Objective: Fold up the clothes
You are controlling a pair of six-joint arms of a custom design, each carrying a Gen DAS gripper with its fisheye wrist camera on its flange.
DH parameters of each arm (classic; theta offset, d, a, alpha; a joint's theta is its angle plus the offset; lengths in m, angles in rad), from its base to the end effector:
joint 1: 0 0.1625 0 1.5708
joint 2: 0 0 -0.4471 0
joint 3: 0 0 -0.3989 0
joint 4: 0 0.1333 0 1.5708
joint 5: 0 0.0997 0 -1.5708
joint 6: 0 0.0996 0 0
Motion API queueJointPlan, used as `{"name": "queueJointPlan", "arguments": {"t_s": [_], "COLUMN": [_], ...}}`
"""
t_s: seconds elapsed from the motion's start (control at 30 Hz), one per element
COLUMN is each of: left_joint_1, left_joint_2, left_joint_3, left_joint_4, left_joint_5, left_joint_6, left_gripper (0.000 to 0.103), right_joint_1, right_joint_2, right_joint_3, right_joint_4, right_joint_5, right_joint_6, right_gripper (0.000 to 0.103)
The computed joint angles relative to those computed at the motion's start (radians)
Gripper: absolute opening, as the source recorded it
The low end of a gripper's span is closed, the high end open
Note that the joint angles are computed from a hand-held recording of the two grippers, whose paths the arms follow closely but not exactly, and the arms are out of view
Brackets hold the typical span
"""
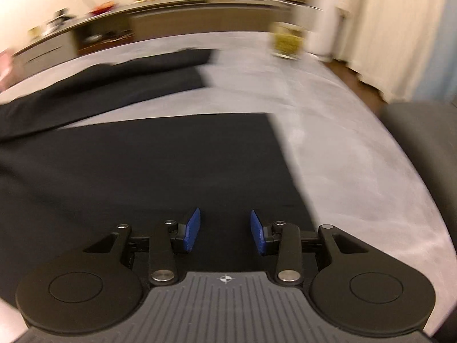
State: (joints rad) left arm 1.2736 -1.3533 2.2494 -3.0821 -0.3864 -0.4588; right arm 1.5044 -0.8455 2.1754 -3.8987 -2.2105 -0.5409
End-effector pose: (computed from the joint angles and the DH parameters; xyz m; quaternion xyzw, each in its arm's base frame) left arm 0.0843 -0.4951 0.3145 -0.2323 0.7746 -0.4298 0.4017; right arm 0.0396 -0.5167 0.1502 0.0497 -0.8455 0.3509 0.3993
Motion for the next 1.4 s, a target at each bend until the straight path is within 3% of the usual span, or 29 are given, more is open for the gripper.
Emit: {"name": "queueJointPlan", "arguments": {"t_s": [0.07,0.17,0.3,0.37,0.43,0.5,0.6,0.7,0.8,0.83,0.87,0.9,0.93,1.0,1.03,1.13,1.23,1.33,1.4], "left_joint_1": [0.001,-0.008,-0.002,0.02,0.047,0.09,0.126,0.14,0.172,0.184,0.192,0.196,0.197,0.198,0.2,0.213,0.222,0.219,0.208], "left_joint_2": [-0.021,-0.076,-0.063,-0.031,-0.003,0.012,-0.001,-0.026,-0.062,-0.067,-0.073,-0.076,-0.073,-0.092,-0.099,-0.091,-0.08,-0.075,-0.079], "left_joint_3": [0.001,0.012,-0.046,-0.095,-0.134,-0.147,-0.141,-0.123,-0.113,-0.116,-0.116,-0.118,-0.125,-0.114,-0.109,-0.136,-0.151,-0.149,-0.133], "left_joint_4": [0.077,-0.024,-0.115,-0.111,-0.104,-0.099,-0.126,-0.171,-0.17,-0.167,-0.165,-0.166,-0.17,-0.178,-0.18,-0.138,-0.099,-0.098,-0.121], "left_joint_5": [0.05,-0.071,-0.237,-0.3,-0.36,-0.42,-0.51,-0.525,-0.571,-0.585,-0.597,-0.605,-0.613,-0.626,-0.633,-0.638,-0.653,-0.658,-0.643], "left_joint_6": [-0.091,-0.055,0.106,0.162,0.199,0.178,0.135,0.15,0.141,0.144,0.146,0.148,0.148,0.145,0.141,0.113,0.058,0.024,0.02], "left_gripper": [0.067,0.067,0.07,0.071,0.071,0.069,0.068,0.069,0.069,0.068,0.068,0.067,0.067,0.067,0.067,0.068,0.067,0.067,0.067], "right_joint_1": [-0.011,0.037,0.156,0.242,0.322,0.393,0.467,0.509,0.528,0.534,0.53,0.532,0.538,0.554,0.561,0.583,0.585,0.576,0.585], "right_joint_2": [0.003,0.049,0.091,0.138,0.194,0.273,0.4,0.55,0.684,0.723,0.753,0.772,0.77,0.699,0.639,0.498,0.457,0.521,0.53], "right_joint_3": [-0.011,-0.038,-0.051,-0.1,-0.176,-0.279,-0.46,-0.701,-0.94,-1.009,-1.079,-1.135,-1.152,-1.061,-0.973,-0.705,-0.541,-0.52,-0.529], "right_joint_4": [-0.028,-0.133,-0.132,-0.05,0.057,0.178,0.352,0.558,0.779,0.837,0.921,1.01,1.057,1.028,0.976,0.796,0.68,0.578,0.592], "right_joint_5": [-0.033,-0.111,0.02,0.08,0.142,0.201,0.258,0.26,0.215,0.18,0.151,0.121,0.109,0.168,0.223,0.277,0.195,0.066,0.085], "right_joint_6": [0.018,-0.049,-0.138,-0.179,-0.225,-0.292,-0.397,-0.507,-0.64,-0.676,-0.693,-0.675,-0.663,-0.651,-0.626,-0.608,-0.606,-0.693,-0.696], "right_gripper": [0.041,0.041,0.041,0.041,0.048,0.059,0.065,0.065,0.066,0.064,0.047,0.0,0.002,0.001,0.001,0.001,0.001,0.003,0.003]}}
